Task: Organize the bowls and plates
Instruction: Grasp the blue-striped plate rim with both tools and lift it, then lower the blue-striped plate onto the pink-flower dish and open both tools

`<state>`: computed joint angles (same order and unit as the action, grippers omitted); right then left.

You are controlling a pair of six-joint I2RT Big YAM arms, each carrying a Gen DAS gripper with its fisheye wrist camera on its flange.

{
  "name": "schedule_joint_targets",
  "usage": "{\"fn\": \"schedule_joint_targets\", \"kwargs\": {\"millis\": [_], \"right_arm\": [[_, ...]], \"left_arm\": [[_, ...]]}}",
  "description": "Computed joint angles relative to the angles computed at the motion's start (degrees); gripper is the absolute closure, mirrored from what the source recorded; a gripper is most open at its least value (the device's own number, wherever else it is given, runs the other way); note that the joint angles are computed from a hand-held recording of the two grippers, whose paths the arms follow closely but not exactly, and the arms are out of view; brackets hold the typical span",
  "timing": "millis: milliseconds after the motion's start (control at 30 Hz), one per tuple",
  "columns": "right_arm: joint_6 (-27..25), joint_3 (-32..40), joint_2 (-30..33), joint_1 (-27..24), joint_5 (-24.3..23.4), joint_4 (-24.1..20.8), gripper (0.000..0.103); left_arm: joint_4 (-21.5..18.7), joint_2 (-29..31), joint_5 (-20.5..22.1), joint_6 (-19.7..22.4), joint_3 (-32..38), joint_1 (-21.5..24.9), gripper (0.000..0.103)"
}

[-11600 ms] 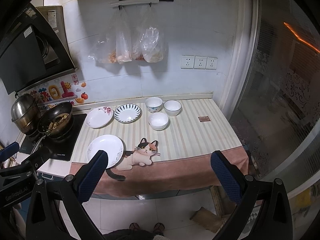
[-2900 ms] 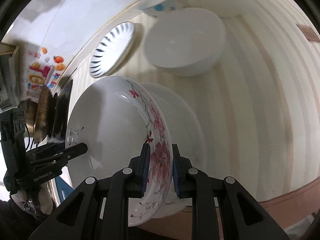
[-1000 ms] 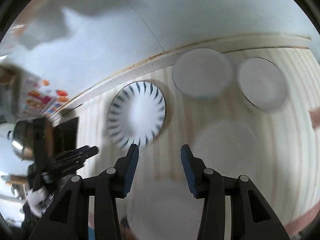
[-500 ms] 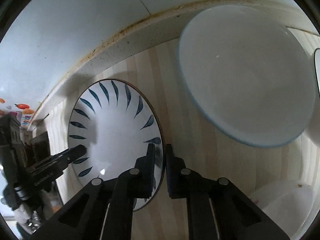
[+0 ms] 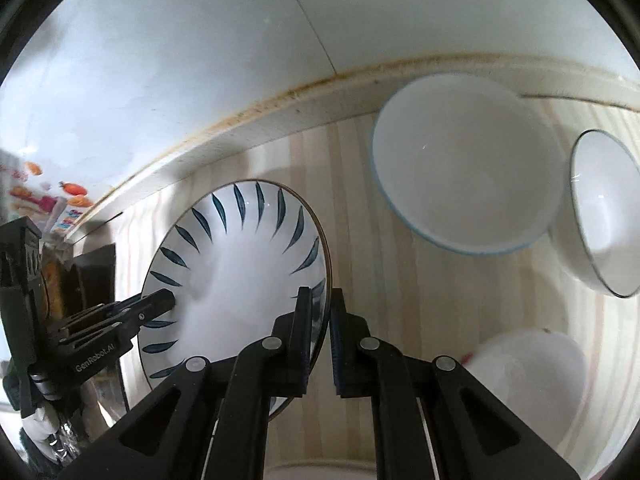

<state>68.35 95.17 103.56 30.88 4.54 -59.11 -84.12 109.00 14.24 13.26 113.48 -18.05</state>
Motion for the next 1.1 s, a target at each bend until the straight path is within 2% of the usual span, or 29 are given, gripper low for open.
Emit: {"fn": "schedule_joint_targets", "kwargs": {"millis": [367,567,867,1100], "right_arm": [[-0.2,-0.1,-8.8,5.8,6.3,-4.3,0.093],[1.4,-1.6,-14.3,10.5,10.2,-7.3,0.093],[8.9,-5.1,-19.7,18.3,15.0,-10.5,0.093],[16.6,-13.5,-23.2,22.8,14.4,-7.6,0.093]], "left_arm": [[-0.6,-9.9,1.9,2.7,-3.0,1.1,0.085],[0.4,-15.3,1.9,2.1,-6.1,-0.5,0.085],[1.3,-22.6,2.0,2.4,-14.0,-1.9,0.085],[1.2,-26.0,0.6,2.9,-21.4,-3.6,0.085]]}}
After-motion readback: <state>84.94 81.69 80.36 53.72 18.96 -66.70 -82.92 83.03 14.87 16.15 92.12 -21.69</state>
